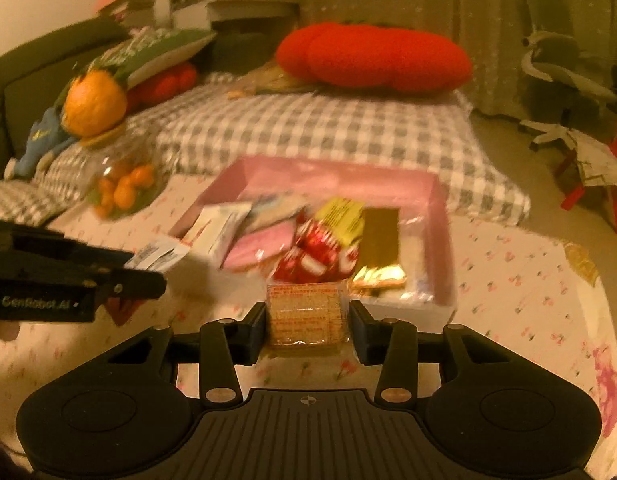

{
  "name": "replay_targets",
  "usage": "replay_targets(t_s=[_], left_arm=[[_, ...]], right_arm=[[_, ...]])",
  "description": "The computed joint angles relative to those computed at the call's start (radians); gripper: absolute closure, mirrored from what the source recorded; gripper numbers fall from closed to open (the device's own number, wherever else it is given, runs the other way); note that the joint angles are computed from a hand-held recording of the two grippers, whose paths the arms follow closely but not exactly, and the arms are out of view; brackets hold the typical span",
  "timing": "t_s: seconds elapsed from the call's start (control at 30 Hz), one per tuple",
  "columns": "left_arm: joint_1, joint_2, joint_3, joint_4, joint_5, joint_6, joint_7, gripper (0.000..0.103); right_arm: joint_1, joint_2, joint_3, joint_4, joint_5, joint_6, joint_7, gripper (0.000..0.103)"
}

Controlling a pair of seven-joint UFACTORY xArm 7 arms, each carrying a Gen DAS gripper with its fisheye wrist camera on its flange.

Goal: Organize snacks
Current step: 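Carry orange packet with left tool while right tool carries wafer cake to box, then lower and release orange packet with left tool while right tool releases wafer cake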

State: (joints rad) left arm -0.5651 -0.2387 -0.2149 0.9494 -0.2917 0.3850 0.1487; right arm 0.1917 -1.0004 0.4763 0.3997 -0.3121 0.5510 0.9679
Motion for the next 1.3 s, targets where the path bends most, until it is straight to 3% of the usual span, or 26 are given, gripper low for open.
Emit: replay_targets(t_s=[0.43,0.73,1.1,1.3], left_arm=[[0.022,0.236,-0.068,0.235,0.23,-0.03,-0.183,0.067],[-0.019,0.387,-0.035,0.373,0.413,-0.028,-0.31,0.067],[-0.045,0.469,-0.015,0.448,0.459,-0.003,-0.339,0.067],[-0.057,0.468,-0.003,0.429,0.491,-0.046,-0.355,0.06]], right_arm=[[-0.214,0.111,-0.085,0.021,-0.037,-0.199,-0.035,0.061],[-0.332,0.243,-0.088,0.06,-0.051,-0.306,-0.08,0.061],[-0.425,0.375,-0.048,0.123,-0.082,-0.359,-0.055,0.06],[-0.434,0.373,-0.046,0.127,-0.093,-0.351,-0.036,0.05]])
